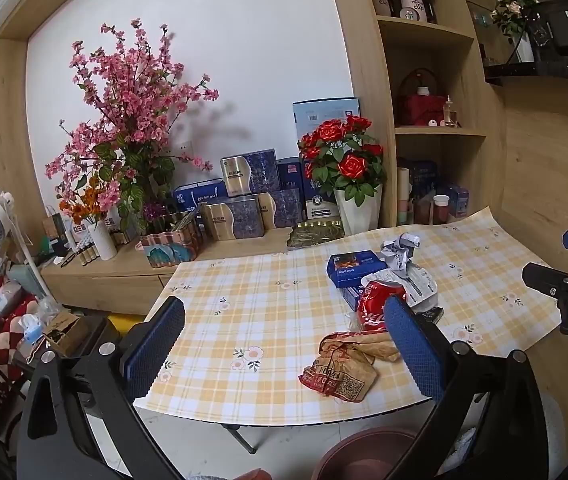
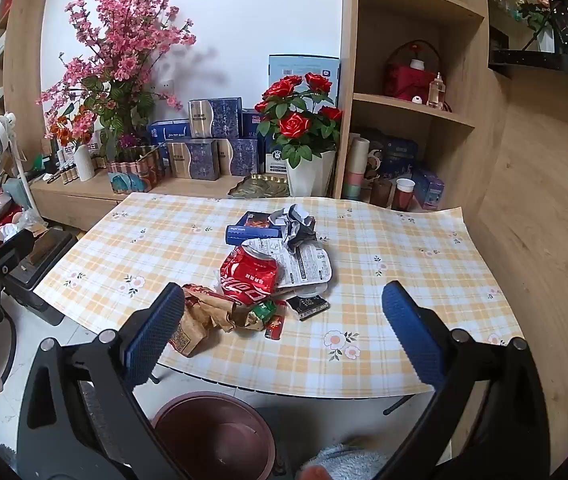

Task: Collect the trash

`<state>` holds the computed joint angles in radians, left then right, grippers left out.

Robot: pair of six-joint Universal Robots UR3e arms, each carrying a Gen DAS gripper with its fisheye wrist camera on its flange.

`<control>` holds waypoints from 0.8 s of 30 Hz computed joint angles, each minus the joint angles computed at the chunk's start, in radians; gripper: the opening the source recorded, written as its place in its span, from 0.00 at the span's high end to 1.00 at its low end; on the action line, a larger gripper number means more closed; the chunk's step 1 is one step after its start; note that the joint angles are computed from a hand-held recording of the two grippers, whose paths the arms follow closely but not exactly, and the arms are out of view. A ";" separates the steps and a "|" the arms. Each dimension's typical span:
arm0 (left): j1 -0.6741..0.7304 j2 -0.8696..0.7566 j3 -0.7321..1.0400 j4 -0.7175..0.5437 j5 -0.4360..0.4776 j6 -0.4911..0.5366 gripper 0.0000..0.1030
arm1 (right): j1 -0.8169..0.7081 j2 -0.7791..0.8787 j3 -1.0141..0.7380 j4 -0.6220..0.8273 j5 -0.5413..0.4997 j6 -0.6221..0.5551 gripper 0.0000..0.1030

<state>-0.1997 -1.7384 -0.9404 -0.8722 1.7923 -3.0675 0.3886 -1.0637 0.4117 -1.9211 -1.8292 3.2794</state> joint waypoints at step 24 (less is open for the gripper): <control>0.002 0.015 -0.049 0.033 0.004 -0.003 0.05 | 0.006 0.034 -0.074 0.046 -0.010 0.003 0.05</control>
